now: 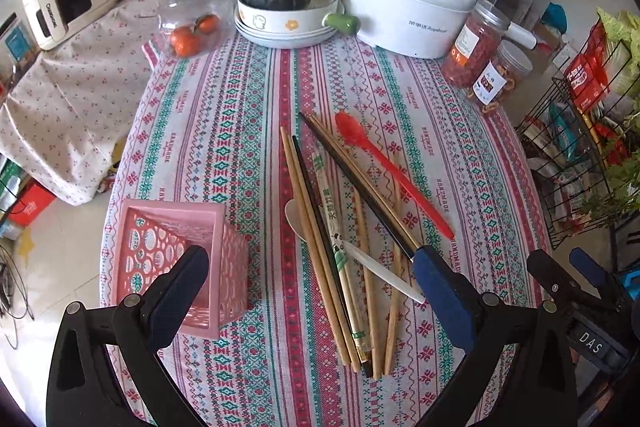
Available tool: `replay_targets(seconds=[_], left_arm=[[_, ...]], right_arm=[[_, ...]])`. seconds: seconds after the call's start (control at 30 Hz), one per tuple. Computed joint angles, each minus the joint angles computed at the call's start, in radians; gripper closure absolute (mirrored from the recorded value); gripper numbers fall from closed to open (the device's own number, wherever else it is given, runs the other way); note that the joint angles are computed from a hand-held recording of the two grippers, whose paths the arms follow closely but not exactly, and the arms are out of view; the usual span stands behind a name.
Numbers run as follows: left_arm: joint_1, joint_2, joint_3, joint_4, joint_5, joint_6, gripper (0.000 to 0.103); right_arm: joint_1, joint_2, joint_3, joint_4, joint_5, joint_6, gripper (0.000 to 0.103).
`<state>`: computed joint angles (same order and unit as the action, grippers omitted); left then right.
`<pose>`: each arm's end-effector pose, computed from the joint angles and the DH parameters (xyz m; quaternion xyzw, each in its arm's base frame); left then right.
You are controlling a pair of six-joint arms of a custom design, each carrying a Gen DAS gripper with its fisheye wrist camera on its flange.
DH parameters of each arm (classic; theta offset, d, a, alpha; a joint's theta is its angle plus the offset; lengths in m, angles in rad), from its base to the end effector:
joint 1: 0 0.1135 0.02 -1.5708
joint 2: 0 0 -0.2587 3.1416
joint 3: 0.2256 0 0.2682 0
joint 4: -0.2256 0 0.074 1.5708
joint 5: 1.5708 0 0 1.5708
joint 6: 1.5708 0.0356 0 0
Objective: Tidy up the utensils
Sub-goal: 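Lower the left tool onto the pile and grasp a bamboo chopstick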
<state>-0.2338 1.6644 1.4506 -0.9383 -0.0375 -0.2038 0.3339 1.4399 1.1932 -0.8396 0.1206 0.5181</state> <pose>0.3475 -0.0814 0.2741 0.0108 0.9779 -0.0272 0.2068 0.2898 0.0960 0.2676 0.1035 0.9636 0.0457 0.2422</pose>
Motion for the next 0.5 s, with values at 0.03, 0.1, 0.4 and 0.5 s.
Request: replay_targets(seconds=[0.03, 0.1, 0.4, 0.5], left_arm=[[-0.006, 0.023, 0.013, 0.011, -0.02, 0.004, 0.003], [-0.017, 0.071, 0.052, 0.032, -0.07, 0.003, 0.011], [-0.027, 0.298, 0.333, -0.071, -0.085, 0.017, 0.057], [-0.015, 0.284, 0.312, -0.069, -0.089, 0.004, 0.057]], right_arm=[[-0.01, 0.006, -0.001, 0.001, -0.014, 0.003, 0.0], [-0.025, 0.019, 0.001, 0.005, -0.037, 0.006, 0.0], [-0.055, 0.039, 0.0, 0.006, -0.099, -0.002, 0.0], [-0.058, 0.028, 0.0, 0.004, -0.081, -0.01, 0.0]])
